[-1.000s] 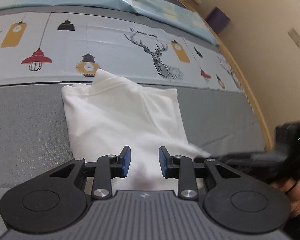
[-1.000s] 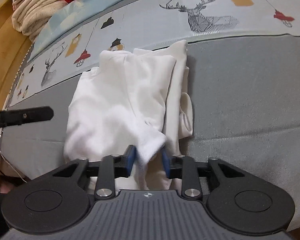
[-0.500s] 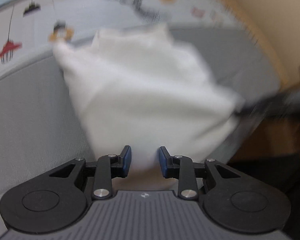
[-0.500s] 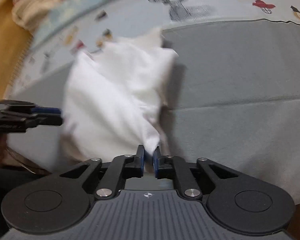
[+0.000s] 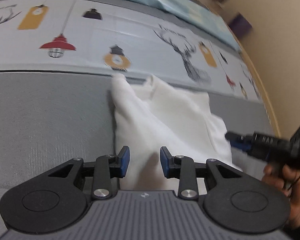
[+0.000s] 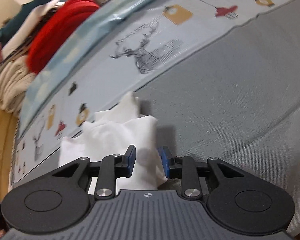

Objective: Fold small clothes

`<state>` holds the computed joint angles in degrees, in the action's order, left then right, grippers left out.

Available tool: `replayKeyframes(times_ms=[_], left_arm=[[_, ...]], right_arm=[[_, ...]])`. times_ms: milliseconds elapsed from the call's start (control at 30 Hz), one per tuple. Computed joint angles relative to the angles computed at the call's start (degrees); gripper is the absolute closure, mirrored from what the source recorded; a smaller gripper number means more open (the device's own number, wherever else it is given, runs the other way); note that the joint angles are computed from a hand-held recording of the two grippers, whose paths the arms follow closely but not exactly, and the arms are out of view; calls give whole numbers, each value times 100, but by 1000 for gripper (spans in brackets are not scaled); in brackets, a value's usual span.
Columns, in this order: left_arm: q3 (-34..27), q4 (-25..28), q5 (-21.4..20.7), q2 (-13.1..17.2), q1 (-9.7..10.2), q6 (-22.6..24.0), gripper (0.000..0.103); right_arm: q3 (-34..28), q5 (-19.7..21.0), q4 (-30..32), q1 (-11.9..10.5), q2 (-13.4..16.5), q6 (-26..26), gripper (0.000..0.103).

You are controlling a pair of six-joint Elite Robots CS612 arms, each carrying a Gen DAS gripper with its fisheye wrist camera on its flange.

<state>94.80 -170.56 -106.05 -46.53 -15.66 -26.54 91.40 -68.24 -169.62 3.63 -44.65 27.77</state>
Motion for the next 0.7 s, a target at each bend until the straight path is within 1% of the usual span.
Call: replayKeyframes(times_ms=[33,67,100,133,167,200,233,267,333,367,400,433,467,500,533,567,600,633,667,700], left_arm=[[-4,-229,-27,50,22,-146,67],[-20,-338,-49,93,47,-341,66],[-71,-309,-48,126,63,-497,66],[-107,-422,-57,169,80,-640,66],[-118,-584,-68,197,85,-707,66],[-120,-784,-84,241,97,-750,64],[-143,-804,-88,266,103,-780,64],[-179,-776,-93,285,102,-822,64],[-230,-826,-126,344,106,-845,64],[-272,-829,-127,379,99,-841,64],[-286,-823,-129,399,97,-842,64],[-309,-809,-158,416,100,-853,64],[-375,-788,-189,455,100,-880,64],[-402,-790,-206,468,102,-880,64],[-420,-806,-221,481,101,-871,63],[-434,-801,-238,492,106,-858,59],[-444,-762,-254,492,107,-839,54],[-453,-658,-267,480,110,-788,50],[-474,-494,-281,476,111,-714,47],[-492,-357,-293,475,113,-665,46]], right_arm=[[-37,-2,-16,3,41,8,73],[-81,-20,-26,23,73,7,73],[-117,-65,-14,47,96,-25,73],[-145,-78,22,64,118,-68,73],[-194,-66,115,82,142,-160,75],[-228,-79,135,101,163,-269,81],[-270,-158,98,124,184,-347,99],[-243,-248,-143,138,186,-354,99],[-144,-337,-1225,127,237,45,100],[-99,-378,-1634,118,227,179,100],[-78,-535,-1803,134,211,141,100],[-93,-782,-1733,174,208,23,100],[-140,-1012,-1422,213,215,-135,99],[-222,-1080,-871,223,212,-229,98],[-272,-1143,-482,219,218,-171,97],[-282,-1203,-333,212,200,-44,93],[-248,-1249,-423,200,175,59,91],[-188,-1290,-686,196,157,88,91],[-115,-1276,-991,182,128,35,89],[-54,-1156,-1169,164,104,-18,85]])
